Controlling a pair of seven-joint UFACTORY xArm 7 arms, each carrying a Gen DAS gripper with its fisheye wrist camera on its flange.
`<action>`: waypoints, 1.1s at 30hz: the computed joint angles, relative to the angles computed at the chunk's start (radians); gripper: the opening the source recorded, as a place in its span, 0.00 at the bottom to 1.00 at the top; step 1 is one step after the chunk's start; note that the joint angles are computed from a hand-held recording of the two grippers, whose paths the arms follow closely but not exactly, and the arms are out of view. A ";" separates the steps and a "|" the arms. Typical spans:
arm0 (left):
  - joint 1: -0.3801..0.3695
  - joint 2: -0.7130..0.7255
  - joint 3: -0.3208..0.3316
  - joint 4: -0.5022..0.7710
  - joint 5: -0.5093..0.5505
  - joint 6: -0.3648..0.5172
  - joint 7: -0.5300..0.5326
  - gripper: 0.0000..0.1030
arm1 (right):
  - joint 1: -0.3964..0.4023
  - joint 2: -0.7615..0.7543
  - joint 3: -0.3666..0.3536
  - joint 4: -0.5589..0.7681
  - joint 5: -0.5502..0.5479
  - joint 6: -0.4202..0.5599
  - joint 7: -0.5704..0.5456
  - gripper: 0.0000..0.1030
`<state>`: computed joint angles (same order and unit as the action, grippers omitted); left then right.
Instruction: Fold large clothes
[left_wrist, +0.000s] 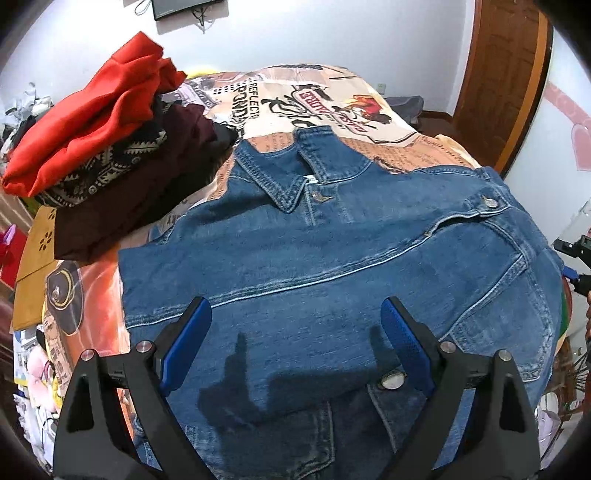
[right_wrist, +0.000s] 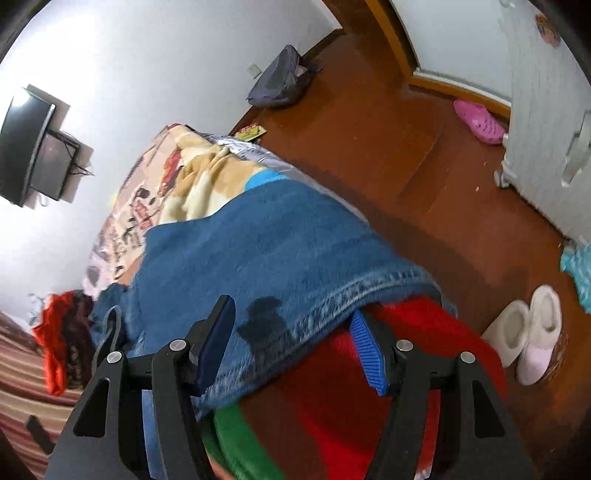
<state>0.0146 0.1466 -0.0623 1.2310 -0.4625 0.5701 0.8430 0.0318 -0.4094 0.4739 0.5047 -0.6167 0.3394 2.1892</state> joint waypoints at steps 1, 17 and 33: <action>0.003 0.000 0.002 0.001 -0.003 0.002 0.002 0.90 | 0.002 0.023 0.002 0.027 0.003 0.044 -0.020 0.52; 0.051 -0.046 0.029 -0.009 -0.112 0.029 0.087 0.90 | 0.152 0.166 -0.016 0.512 -0.289 0.404 -0.256 0.08; 0.081 -0.064 0.063 -0.019 -0.158 0.066 0.137 0.90 | 0.375 0.550 -0.101 0.776 -0.069 0.261 -0.650 0.18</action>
<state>0.0955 0.0829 0.0003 1.2121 -0.6202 0.6357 0.9803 0.4067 0.1410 0.3725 1.2806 -0.6853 0.6006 1.5393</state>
